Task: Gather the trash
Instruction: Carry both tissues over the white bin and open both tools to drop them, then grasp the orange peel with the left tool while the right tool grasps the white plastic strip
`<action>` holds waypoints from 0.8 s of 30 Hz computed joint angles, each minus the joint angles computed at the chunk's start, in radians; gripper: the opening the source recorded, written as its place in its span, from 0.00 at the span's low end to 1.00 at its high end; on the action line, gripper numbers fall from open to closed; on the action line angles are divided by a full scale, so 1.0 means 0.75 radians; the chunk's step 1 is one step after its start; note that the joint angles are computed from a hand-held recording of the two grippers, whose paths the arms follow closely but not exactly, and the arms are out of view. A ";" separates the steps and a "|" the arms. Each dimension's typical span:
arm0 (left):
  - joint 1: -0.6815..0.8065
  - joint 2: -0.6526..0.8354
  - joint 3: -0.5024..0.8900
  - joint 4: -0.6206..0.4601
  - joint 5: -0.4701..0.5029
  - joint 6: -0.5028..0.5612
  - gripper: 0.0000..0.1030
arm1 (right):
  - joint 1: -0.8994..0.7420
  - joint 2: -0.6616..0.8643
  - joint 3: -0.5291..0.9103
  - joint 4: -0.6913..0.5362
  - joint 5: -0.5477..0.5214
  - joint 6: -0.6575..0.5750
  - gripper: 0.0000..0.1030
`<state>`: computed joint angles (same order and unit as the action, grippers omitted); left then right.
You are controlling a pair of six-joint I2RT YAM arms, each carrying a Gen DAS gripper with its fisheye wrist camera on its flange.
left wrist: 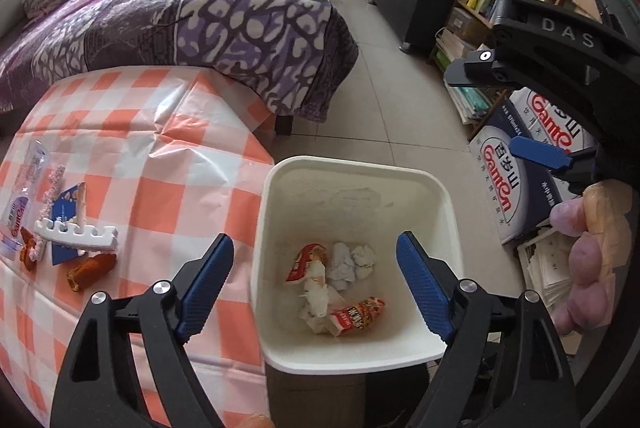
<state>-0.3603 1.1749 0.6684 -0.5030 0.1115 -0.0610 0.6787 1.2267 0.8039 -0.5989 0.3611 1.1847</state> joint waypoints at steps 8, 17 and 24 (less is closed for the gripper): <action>0.314 0.256 0.073 -0.042 -0.191 0.310 0.81 | 0.046 0.088 0.049 0.054 -0.046 -0.020 0.90; 0.587 0.581 0.157 0.097 -0.287 0.643 0.81 | 0.115 0.263 0.167 0.072 -0.083 -0.057 0.91; 0.755 0.707 0.216 0.097 -0.188 0.785 0.56 | 0.162 0.393 0.263 0.082 -0.100 -0.057 0.91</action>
<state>0.2057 1.7055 0.8304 -0.4304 -0.0292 0.5277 0.8002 1.5212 1.0014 -0.5371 0.2861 1.1417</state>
